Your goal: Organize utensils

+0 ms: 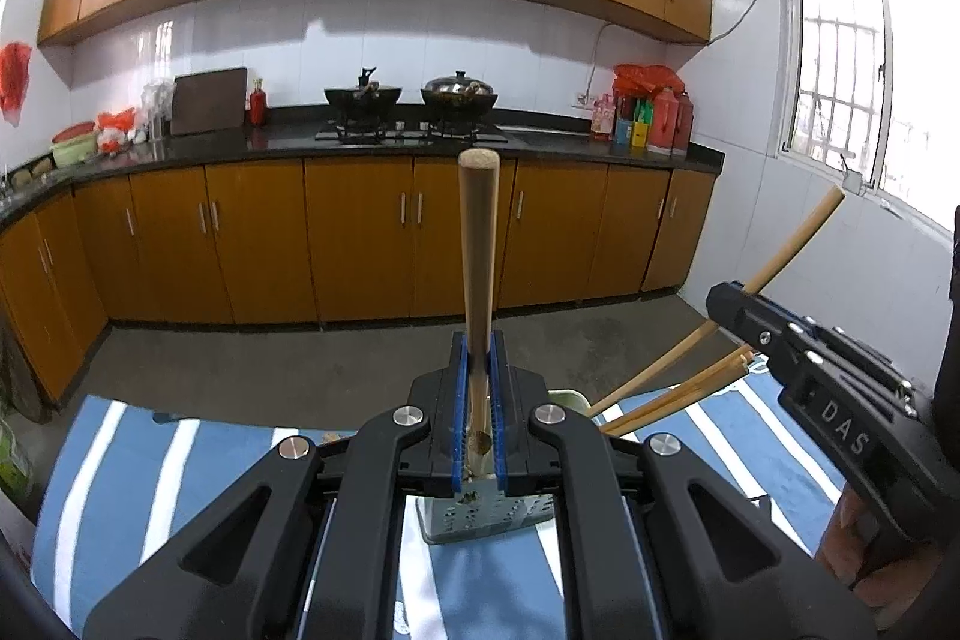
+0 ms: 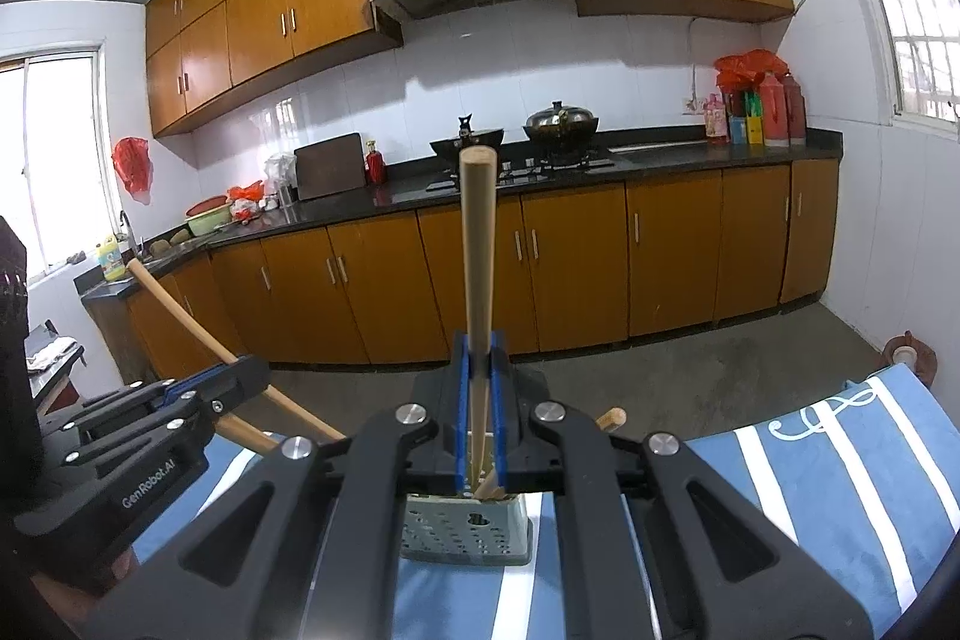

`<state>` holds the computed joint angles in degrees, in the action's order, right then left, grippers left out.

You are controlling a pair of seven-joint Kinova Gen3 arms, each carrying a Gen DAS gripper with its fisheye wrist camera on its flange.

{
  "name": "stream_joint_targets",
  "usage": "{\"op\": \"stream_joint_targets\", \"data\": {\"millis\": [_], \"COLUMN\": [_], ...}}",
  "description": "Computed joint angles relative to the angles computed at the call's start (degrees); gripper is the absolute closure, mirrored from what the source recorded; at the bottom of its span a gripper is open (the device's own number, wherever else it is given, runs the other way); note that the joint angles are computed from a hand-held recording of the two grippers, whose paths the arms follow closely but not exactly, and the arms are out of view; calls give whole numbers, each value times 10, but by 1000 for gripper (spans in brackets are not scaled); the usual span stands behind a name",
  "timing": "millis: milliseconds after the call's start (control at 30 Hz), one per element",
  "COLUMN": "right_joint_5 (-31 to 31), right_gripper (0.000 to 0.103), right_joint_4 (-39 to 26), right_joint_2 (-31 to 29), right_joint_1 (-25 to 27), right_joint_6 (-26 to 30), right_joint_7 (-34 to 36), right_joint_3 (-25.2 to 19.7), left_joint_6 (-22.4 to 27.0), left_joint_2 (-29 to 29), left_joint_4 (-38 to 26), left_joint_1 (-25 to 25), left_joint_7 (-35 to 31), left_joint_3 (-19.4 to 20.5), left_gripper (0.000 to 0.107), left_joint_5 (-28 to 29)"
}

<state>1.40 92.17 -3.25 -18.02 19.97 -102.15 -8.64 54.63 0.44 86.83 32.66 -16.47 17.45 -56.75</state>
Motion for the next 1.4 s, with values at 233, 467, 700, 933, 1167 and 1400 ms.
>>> {"op": "stream_joint_targets", "data": {"millis": [233, 467, 700, 933, 1167, 1400], "right_joint_5": [-10, 4, 41, 40, 16, 28], "right_gripper": [80, 73, 67, 46, 4, 4], "right_joint_4": [13, 27, 45, 89, 154, 193], "right_joint_2": [-9, -26, -53, -110, -190, -262], "right_joint_1": [0, 12, 30, 36, 44, 113], "right_joint_6": [-11, -21, -27, -37, -50, -11], "right_joint_7": [9, -12, -42, -41, -25, -37], "right_joint_3": [3, -5, -28, -37, -49, -116], "left_joint_6": [-11, -3, 18, 76, 141, 198], "left_joint_2": [-18, -31, -53, -87, -133, -164], "left_joint_4": [8, 11, 26, 54, 100, 138], "left_joint_1": [-15, -26, -36, -51, -67, -102], "left_joint_7": [21, 50, 73, 91, 118, 154], "left_joint_3": [6, 24, 46, 93, 175, 278], "left_gripper": [85, 79, 76, 66, 17, 6], "left_joint_5": [2, -23, -39, -48, -67, -63]}}
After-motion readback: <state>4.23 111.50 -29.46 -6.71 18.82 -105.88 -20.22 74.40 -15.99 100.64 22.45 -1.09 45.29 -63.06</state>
